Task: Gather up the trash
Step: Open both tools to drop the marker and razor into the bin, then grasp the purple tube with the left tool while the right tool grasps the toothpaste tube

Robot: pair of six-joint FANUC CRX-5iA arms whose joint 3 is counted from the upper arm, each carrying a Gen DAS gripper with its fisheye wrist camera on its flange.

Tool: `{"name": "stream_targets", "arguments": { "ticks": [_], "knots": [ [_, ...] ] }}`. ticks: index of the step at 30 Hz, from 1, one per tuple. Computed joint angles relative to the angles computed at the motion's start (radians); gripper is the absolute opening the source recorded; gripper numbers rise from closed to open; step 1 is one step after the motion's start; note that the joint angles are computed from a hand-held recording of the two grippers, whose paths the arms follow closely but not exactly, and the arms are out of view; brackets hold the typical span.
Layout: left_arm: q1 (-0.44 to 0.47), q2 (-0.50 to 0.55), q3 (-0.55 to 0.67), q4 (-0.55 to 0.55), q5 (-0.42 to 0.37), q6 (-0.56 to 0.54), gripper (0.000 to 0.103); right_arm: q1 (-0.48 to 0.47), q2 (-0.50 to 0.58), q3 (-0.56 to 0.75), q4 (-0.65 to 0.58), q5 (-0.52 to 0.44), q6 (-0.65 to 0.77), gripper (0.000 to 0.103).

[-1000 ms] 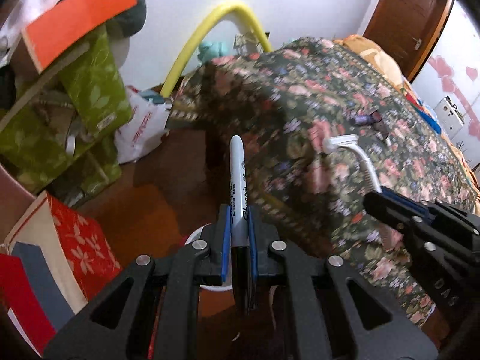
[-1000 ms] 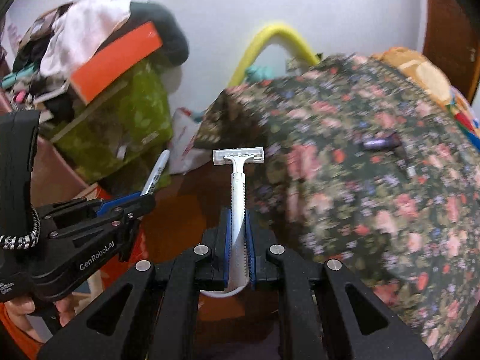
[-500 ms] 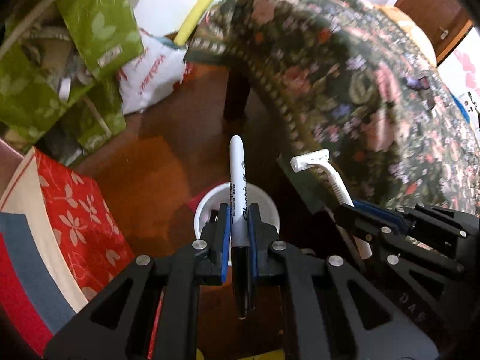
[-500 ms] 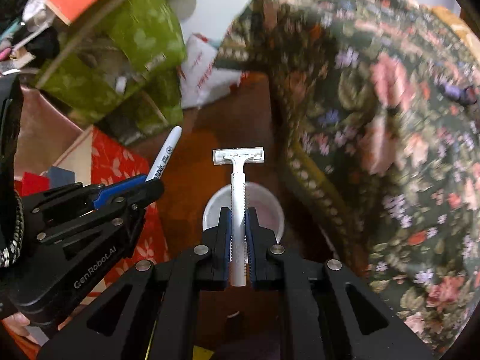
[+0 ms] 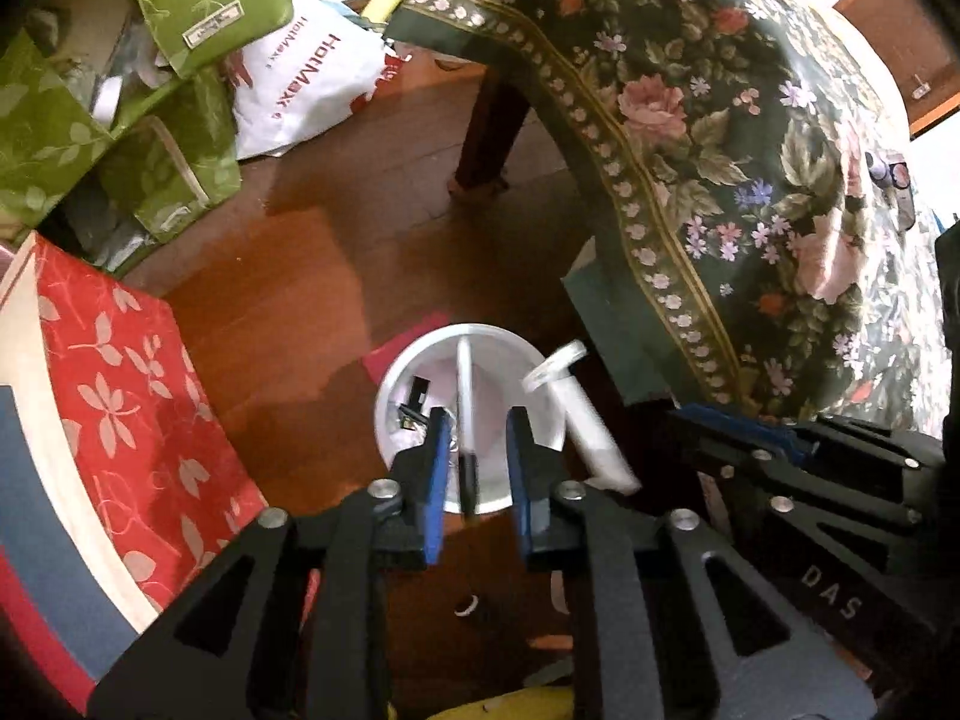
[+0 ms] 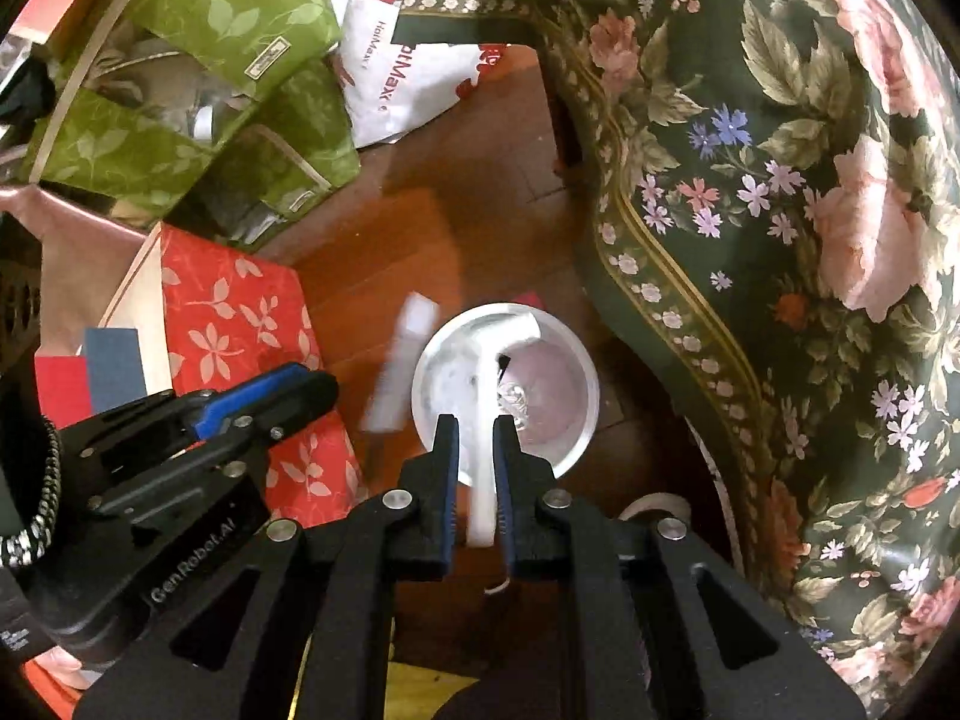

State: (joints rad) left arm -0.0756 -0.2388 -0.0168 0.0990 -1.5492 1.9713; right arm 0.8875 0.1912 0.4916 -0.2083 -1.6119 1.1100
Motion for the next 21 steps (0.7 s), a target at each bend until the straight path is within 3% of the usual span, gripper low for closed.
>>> {"name": "stream_targets", "arguments": {
  "ticks": [2, 11, 21],
  "knots": [
    [-0.009, 0.001, 0.010, -0.015, -0.008, -0.008, 0.018, 0.007, -0.006, -0.004, 0.017, 0.000, 0.003, 0.017],
    [-0.043, -0.028, 0.076, -0.058, -0.024, -0.017, 0.018, 0.014, -0.078, -0.025, 0.062, 0.042, -0.003, 0.017],
    [-0.150, -0.004, 0.256, -0.145, -0.039, 0.026, 0.018, 0.044, -0.194, -0.054, 0.216, 0.132, -0.045, 0.017]
  ]
}}
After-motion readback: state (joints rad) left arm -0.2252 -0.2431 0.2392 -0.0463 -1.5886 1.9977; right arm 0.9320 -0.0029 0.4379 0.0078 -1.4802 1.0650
